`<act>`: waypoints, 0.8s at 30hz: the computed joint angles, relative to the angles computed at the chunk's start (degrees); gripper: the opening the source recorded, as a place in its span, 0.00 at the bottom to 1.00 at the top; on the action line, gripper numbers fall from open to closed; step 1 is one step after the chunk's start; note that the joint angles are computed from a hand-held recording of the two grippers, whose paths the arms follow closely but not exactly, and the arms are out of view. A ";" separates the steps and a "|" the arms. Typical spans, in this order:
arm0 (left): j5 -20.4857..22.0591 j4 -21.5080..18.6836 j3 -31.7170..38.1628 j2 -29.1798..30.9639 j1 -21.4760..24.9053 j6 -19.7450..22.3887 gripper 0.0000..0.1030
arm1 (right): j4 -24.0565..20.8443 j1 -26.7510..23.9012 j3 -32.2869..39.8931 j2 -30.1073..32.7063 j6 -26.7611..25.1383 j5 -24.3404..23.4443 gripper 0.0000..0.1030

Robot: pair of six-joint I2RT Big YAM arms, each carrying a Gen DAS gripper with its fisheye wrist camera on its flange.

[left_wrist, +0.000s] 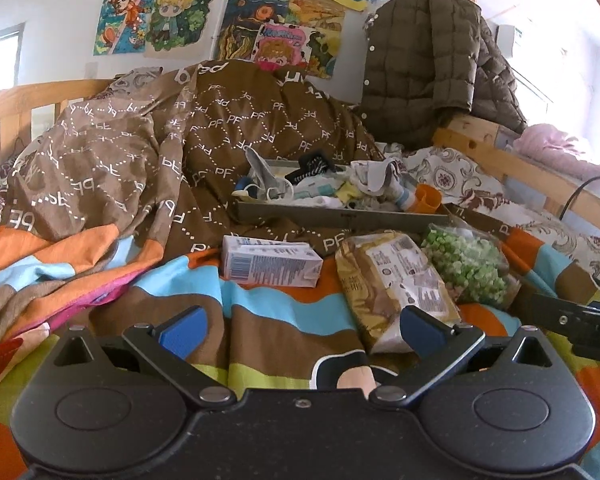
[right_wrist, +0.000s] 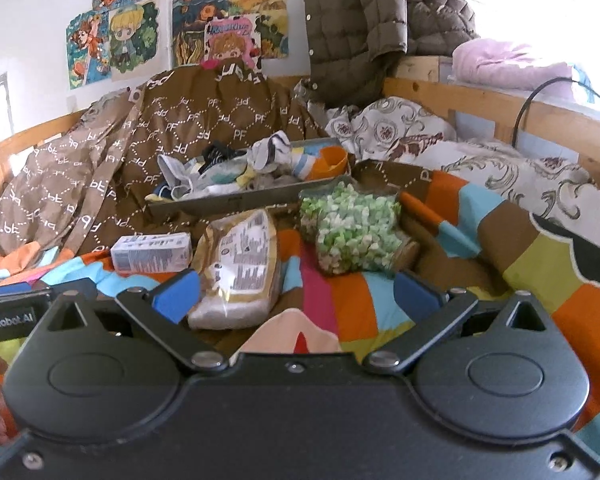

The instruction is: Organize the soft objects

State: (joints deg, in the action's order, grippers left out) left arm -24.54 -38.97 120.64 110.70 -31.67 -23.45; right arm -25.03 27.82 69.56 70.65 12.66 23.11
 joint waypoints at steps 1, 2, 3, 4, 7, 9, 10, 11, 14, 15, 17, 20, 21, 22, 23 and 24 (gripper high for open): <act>-0.25 0.02 -0.11 -0.05 -0.16 0.46 0.99 | -0.23 0.02 0.16 0.36 0.25 -0.29 0.99; -0.54 0.09 -0.29 -0.14 -0.28 0.85 0.99 | -0.21 0.15 0.06 0.51 0.24 -0.41 0.99; -1.10 0.35 -0.65 -0.32 -0.44 1.10 0.99 | -0.21 0.12 0.04 0.58 0.11 -0.42 0.99; -1.92 0.78 -1.05 -0.52 -0.62 1.18 0.99 | -0.02 0.20 -0.13 0.66 -0.03 -0.16 0.99; -2.80 0.79 -0.77 -0.44 -0.79 1.59 0.99 | 1.26 0.17 -0.80 0.97 -0.70 0.75 0.99; -3.72 0.99 -0.63 -0.39 -0.90 1.94 0.99 | 1.46 -0.17 -0.96 1.04 -1.06 1.25 0.99; -4.04 1.08 -0.63 -0.38 -0.95 2.01 0.99 | 1.67 -0.24 -0.91 1.35 -0.97 1.47 0.99; -4.26 1.00 -0.51 -0.31 -0.94 1.95 0.99 | 1.68 -0.35 -0.87 1.42 -0.86 1.52 0.99; -4.59 0.18 0.24 0.17 -0.90 1.50 0.99 | 1.98 -0.52 -0.83 1.91 -0.97 1.60 0.99; -4.74 0.11 0.37 0.29 -0.87 1.39 0.99 | 2.03 -0.60 -0.85 1.98 -1.09 1.53 0.99; -5.08 -0.15 0.65 0.49 -0.84 0.98 0.99 | 2.17 -0.54 -0.70 2.34 -1.20 1.46 0.99; -5.30 -0.39 0.95 0.76 -0.77 0.47 0.99 | 2.70 -0.52 -0.64 2.87 -1.20 1.19 0.99; -5.40 -0.40 1.00 0.85 -0.76 0.35 0.99 | 2.98 -0.46 -0.68 3.03 -1.24 1.29 0.99; -5.55 -0.37 1.03 0.89 -0.78 0.32 0.99 | 3.33 -0.33 -0.75 3.16 -1.33 1.55 0.99; -5.71 -0.22 0.99 0.90 -0.81 0.36 0.99 | 3.63 -0.10 -0.75 3.32 -1.48 1.98 0.99; -5.80 -0.05 0.90 0.88 -0.83 0.44 0.99 | 4.08 -0.08 -0.86 3.43 -1.67 2.09 0.99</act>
